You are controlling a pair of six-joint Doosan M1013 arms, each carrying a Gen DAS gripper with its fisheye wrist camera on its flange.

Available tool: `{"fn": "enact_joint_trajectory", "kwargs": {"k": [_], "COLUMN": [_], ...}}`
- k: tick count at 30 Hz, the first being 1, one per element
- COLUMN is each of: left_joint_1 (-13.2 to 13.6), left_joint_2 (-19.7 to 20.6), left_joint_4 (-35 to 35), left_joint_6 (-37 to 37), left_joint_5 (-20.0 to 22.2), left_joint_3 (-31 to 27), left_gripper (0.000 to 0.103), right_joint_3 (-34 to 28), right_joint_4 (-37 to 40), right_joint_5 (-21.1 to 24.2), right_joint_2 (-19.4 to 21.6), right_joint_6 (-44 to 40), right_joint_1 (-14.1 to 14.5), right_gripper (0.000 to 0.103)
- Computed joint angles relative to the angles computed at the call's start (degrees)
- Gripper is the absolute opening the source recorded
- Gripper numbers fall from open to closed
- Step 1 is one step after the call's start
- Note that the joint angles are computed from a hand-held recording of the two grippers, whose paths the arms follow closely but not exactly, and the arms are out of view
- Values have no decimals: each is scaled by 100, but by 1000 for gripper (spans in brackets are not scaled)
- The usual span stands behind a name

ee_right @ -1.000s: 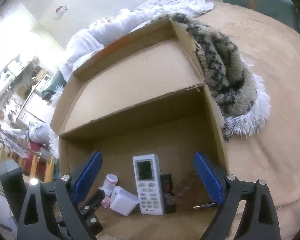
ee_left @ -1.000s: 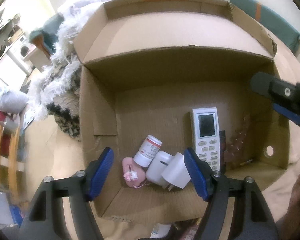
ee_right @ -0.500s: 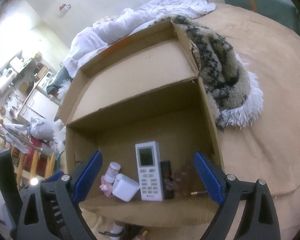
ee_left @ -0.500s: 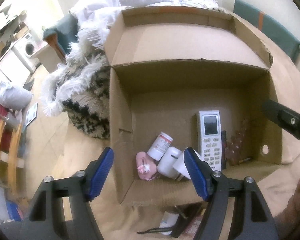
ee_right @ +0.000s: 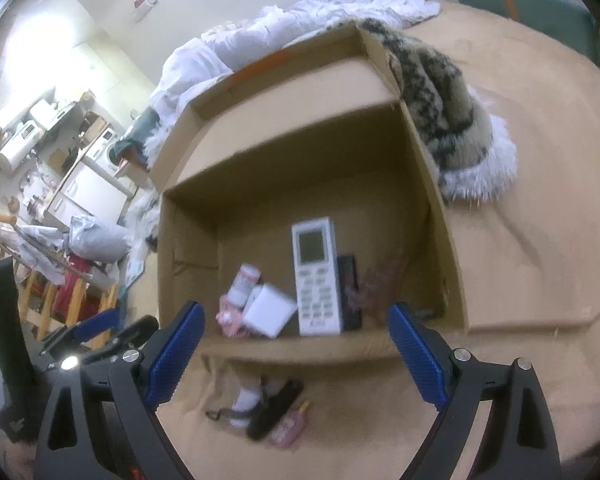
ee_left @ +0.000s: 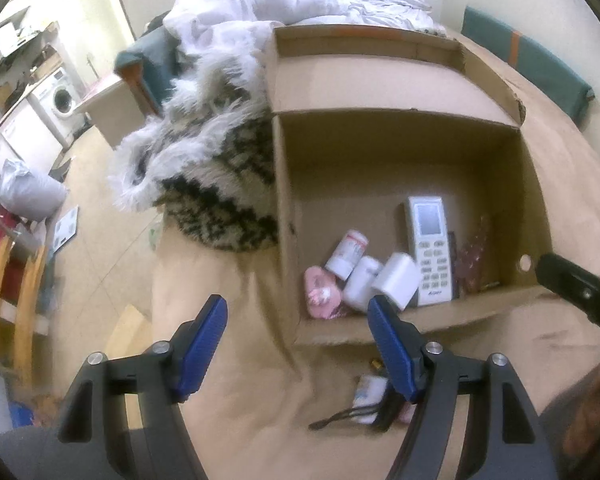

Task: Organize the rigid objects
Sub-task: 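Withdraw both grippers from the box toward the remaining items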

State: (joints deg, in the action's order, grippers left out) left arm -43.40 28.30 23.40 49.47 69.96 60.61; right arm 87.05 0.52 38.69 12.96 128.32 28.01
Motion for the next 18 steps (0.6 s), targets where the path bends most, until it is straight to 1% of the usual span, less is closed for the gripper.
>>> {"fn": "enact_joint_trajectory", "kwargs": {"k": [2,4,8,10,11,12,15,18], "left_joint_1": [-19,6,80,85,101,133,247,293], "left_joint_2": [-72,-172,-240,-256,-253,-272,-390,-404], "left_joint_4": [124,43,-106,87,133,80,-212,-323], "left_joint_6": [-125,-191,-368,-612,-763,-894,-1165,-1332], "left_joint_5": [12,-92,-52,55,177,209,18,60], "left_joint_3": [151,352,562,652,666,698,873,911], "left_gripper": [70,70,70,70,70,70,70,70], "right_joint_3": [66,116,192,229,240,232,182,110], "right_joint_4": [101,56,102,268,336,402,646,900], "right_joint_5": [49,104,138,150,173,226,355,546], "right_joint_2": [-32,-55,-79,-71,-61,-39,54,193], "right_joint_6": [10,115,295,280,272,257,83,-25], "right_joint_1": [27,65,110,105,99,97,75,36], "right_gripper": [98,98,98,98,98,98,98,98]}}
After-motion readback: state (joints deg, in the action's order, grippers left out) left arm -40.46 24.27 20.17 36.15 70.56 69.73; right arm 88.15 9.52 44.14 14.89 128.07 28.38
